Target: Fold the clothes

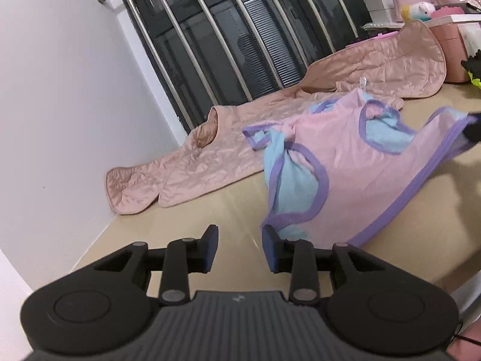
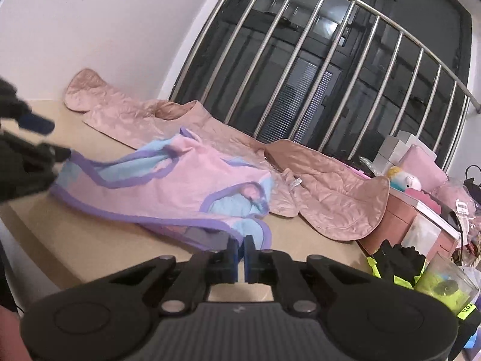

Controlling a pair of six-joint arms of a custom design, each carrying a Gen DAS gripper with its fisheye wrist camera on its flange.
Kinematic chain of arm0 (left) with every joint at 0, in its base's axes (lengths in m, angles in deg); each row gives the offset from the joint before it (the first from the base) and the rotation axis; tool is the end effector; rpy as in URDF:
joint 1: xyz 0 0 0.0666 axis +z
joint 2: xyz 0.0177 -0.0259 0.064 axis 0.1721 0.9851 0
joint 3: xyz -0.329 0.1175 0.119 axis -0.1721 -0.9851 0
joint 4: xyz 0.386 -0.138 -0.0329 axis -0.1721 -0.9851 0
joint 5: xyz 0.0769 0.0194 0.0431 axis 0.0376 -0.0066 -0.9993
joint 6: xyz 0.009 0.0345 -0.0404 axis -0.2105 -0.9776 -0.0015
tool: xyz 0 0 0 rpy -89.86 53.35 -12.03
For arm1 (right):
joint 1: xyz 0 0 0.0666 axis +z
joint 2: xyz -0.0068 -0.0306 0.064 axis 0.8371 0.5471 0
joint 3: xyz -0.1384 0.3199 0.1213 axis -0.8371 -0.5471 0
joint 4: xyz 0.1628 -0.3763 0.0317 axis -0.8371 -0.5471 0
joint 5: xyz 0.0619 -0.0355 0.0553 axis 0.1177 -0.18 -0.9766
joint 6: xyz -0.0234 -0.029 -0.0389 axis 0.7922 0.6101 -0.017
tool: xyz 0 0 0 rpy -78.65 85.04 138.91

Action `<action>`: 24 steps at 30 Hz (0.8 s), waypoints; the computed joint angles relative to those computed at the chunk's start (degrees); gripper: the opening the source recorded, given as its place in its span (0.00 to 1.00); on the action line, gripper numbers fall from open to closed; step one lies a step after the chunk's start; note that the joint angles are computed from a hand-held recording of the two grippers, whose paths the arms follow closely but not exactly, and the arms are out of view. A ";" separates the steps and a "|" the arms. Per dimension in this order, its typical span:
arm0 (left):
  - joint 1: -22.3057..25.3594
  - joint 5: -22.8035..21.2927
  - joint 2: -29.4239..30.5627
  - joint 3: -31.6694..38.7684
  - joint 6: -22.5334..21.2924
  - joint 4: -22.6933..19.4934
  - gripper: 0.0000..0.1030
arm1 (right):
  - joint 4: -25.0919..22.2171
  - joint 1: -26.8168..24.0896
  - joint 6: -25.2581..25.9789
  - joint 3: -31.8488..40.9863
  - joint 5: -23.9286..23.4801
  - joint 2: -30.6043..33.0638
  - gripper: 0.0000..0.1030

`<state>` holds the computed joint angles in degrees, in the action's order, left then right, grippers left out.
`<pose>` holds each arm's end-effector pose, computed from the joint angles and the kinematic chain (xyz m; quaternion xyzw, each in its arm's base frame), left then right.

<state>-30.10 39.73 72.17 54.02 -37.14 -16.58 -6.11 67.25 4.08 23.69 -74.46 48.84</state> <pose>0.3887 -0.2924 0.2850 0.1093 0.8172 0.1976 0.5302 0.3646 0.0597 0.2907 -0.1677 0.7939 -0.1326 0.5691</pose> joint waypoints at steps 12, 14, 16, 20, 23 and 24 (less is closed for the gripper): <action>-0.36 5.96 -4.27 -4.42 -4.87 3.59 0.62 | -2.06 -1.62 -2.10 0.24 -1.53 -2.34 0.03; -1.76 7.19 -5.76 -6.52 -9.85 7.22 0.64 | -3.40 -2.07 -3.44 1.01 -3.15 -2.72 0.03; -3.03 8.90 -6.48 -7.44 -11.87 8.34 0.66 | -3.65 -2.38 -4.36 1.54 -4.71 -3.52 0.03; -4.74 9.57 -3.78 -6.13 -15.08 10.31 0.69 | -3.61 -3.03 -5.21 2.81 -7.26 -4.24 0.03; -4.81 7.82 -2.19 -5.68 -18.14 11.18 0.69 | -8.56 -3.93 0.42 4.12 -12.76 -3.09 0.14; -4.32 8.13 -2.33 -5.49 -16.69 9.75 0.69 | -11.35 -4.37 3.44 4.75 -15.64 -2.41 0.24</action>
<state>-34.41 47.86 69.84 48.53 -53.83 -6.82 -17.46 62.88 7.53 28.45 -90.11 46.44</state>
